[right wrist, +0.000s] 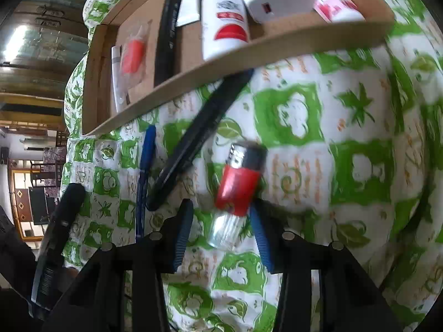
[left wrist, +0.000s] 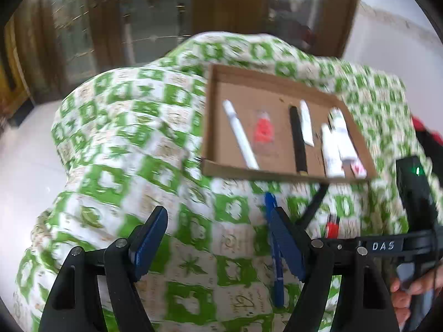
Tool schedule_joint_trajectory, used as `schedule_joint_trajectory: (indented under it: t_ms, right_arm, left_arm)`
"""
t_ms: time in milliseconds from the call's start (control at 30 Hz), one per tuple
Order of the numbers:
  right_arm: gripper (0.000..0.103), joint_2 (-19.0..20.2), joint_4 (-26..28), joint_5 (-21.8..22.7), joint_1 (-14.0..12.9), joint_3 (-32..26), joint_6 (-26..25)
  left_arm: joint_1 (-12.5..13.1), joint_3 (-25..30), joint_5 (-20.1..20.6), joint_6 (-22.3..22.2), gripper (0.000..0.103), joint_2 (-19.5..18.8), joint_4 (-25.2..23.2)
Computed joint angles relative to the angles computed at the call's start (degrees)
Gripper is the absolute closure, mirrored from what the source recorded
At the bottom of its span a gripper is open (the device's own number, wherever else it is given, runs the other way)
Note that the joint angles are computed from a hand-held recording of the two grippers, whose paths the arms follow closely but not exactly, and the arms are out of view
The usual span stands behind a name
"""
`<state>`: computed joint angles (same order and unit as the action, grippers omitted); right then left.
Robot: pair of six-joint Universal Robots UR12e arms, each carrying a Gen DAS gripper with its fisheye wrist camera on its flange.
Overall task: Organize rigid objects
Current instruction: 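Grasp the blue pen with the left tool while the right tool grasps the red lighter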
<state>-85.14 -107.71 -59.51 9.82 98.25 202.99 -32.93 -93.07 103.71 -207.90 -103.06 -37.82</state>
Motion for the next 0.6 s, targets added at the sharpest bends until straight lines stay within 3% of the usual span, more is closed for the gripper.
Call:
schedule_joint_trajectory:
  t_ms: [33, 67, 200, 267, 300, 400, 500, 600]
  right_arm:
    - [0.070, 0.02, -0.36, -0.83, 0.10, -0.16, -0.12]
    - [0.081, 0.07, -0.68, -2.53, 0.31, -0.49, -0.50]
    - [0.083, -0.21, -1.07, -9.45, -0.33, -2.22, 0.34]
    - [0.084, -1.31, -2.52, -7.92, -2.38, -1.90, 2.63]
    - [0.092, -2.11, -3.93, -5.88, -3.86, -1.39, 4.23]
    - [0.092, -4.03, -8.69, -2.58, -7.19, -0.33, 6.67]
    - [0.093, -4.84, -9.29, -5.05, -8.19, -0.72, 6.18]
    - [0.093, -5.29, -7.82, -3.31, -8.91, -0.03, 6.20]
  left_arm:
    - [0.44, -0.37, -0.50, -1.23, 0.023, 0.32, 0.42]
    - [0.78, -0.71, -0.93, -2.34, 0.023, 0.58, 0.68]
    - [0.92, -0.76, -1.45, -3.03, 0.023, 0.51, 0.64]
    - [0.48, -0.47, -1.11, -1.60, 0.023, 0.19, 0.64]
    - [0.33, -0.39, -1.36, -0.94, 0.023, 0.06, 0.80]
    - [-0.26, 0.02, -2.91, 1.51, 0.023, -0.59, 0.87]
    - [-0.52, 0.85, -5.80, 3.48, 0.023, -1.53, -0.85]
    - [-0.66, 1.55, -7.98, 5.26, 0.025, -2.12, -2.75]
